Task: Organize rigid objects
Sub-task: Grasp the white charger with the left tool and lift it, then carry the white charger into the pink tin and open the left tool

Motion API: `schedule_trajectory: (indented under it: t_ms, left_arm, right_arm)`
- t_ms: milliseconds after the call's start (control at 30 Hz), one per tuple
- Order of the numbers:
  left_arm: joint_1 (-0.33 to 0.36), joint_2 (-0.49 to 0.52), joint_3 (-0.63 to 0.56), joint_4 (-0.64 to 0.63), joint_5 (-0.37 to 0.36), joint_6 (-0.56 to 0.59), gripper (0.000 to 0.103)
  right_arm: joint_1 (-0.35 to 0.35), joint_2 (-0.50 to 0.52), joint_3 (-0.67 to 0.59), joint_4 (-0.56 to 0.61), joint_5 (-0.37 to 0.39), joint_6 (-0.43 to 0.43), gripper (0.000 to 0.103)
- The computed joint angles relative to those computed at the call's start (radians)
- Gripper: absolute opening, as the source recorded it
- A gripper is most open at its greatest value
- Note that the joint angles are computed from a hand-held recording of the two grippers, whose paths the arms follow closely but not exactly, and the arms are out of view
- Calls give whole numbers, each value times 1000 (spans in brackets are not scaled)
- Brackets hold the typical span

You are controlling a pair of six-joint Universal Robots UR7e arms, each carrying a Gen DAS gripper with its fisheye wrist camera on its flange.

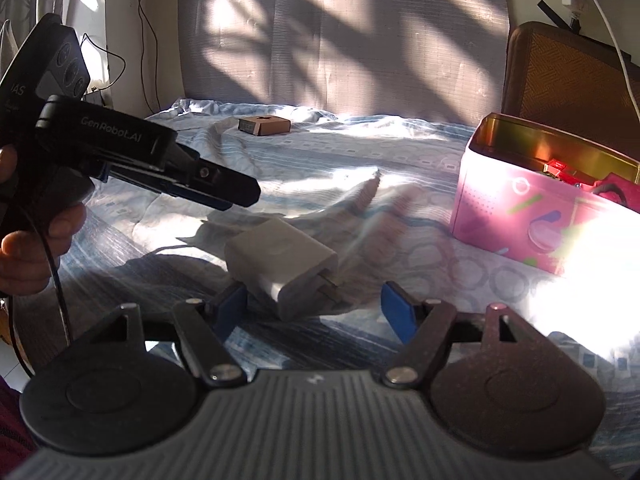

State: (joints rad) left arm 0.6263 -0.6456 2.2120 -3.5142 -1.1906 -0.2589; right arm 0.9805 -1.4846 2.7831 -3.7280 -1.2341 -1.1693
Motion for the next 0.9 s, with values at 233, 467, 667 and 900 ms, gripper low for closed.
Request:
schedule_trajectory:
  t_ms: [233,467,667,900]
  left_arm:
    - [-10,8,-13,53,-31,-1,45]
    - [-33,44,-34,50,-4,-9,51]
    - [-61,41,-97,71,36,58,48]
    - [-82,131,-324,135,50,239,48]
  right_arm:
    - [-15,-77,21,115,13,-13,47]
    - [29,47,-2,-19,-11,7,41]
    - [18,46,-15,-94,60,32,37]
    - [21,25,-93,-205,120,93,37]
